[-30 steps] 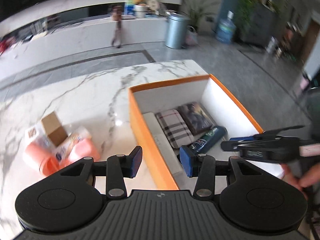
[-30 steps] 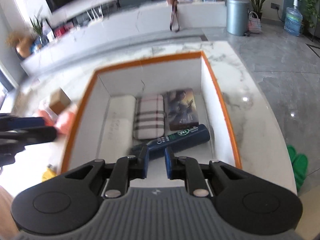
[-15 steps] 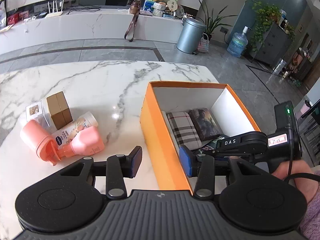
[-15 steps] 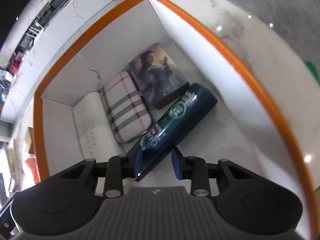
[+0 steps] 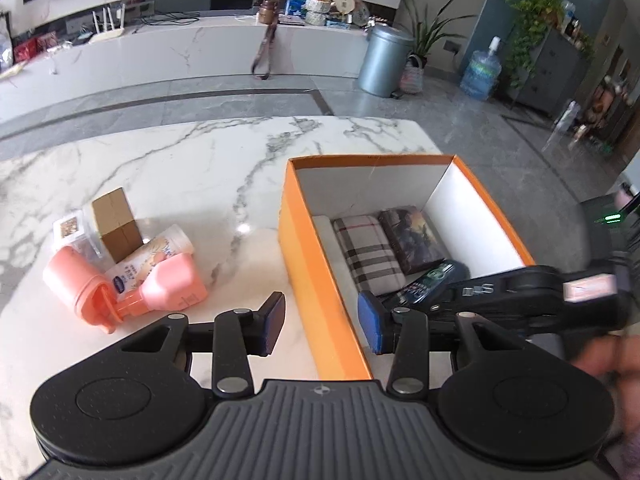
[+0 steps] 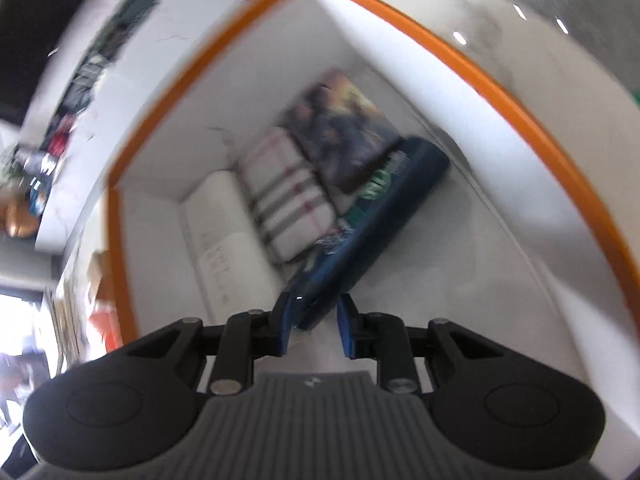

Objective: Organize rigid objects
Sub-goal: 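Open the left tool to release the CLEAR bottle and lift away, then move both tools toward the pink bottles on the table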

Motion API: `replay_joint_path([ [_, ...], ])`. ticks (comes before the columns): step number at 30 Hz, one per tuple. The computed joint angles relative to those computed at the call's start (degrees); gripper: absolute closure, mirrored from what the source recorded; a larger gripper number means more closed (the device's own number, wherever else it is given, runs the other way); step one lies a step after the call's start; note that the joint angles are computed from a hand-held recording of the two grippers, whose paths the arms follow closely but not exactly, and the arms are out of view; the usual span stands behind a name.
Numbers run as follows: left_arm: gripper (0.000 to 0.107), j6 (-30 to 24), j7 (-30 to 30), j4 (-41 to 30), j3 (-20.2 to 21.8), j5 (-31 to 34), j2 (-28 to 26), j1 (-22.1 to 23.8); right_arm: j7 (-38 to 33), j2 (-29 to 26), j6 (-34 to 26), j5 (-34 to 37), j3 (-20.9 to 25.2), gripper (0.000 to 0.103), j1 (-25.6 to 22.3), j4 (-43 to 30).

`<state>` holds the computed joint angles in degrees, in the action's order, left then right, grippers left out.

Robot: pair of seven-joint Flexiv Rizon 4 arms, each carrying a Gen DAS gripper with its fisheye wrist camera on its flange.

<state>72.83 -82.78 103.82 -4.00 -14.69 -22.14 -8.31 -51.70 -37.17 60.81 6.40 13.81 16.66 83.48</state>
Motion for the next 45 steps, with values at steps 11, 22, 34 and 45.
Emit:
replay_joint_path([
  [11, 0.065, -12.36, -16.48, -1.95, 7.03, 14.0, 6.83, -3.43, -20.83, 5.83, 11.03, -3.01, 5.21, 0.069, -1.79, 8.22],
  [22, 0.065, -21.46, -23.98, -1.62, 4.87, 18.18, 14.13, -1.59, -25.44, 8.12, 7.05, -3.79, 3.5, 0.069, -0.77, 9.28],
  [34, 0.066, -31.27, -21.66, -2.72, 3.44, 22.35, 20.2, -0.51, -37.6, 16.26, 13.61, 0.94, 9.38, 0.061, 0.34, 16.25],
  [45, 0.066, -19.88, -15.36, 10.96, 6.16, 10.71, 34.68, 2.25, -25.0, 21.74, 22.31, -17.49, -2.03, 0.057, 12.05, 24.0],
])
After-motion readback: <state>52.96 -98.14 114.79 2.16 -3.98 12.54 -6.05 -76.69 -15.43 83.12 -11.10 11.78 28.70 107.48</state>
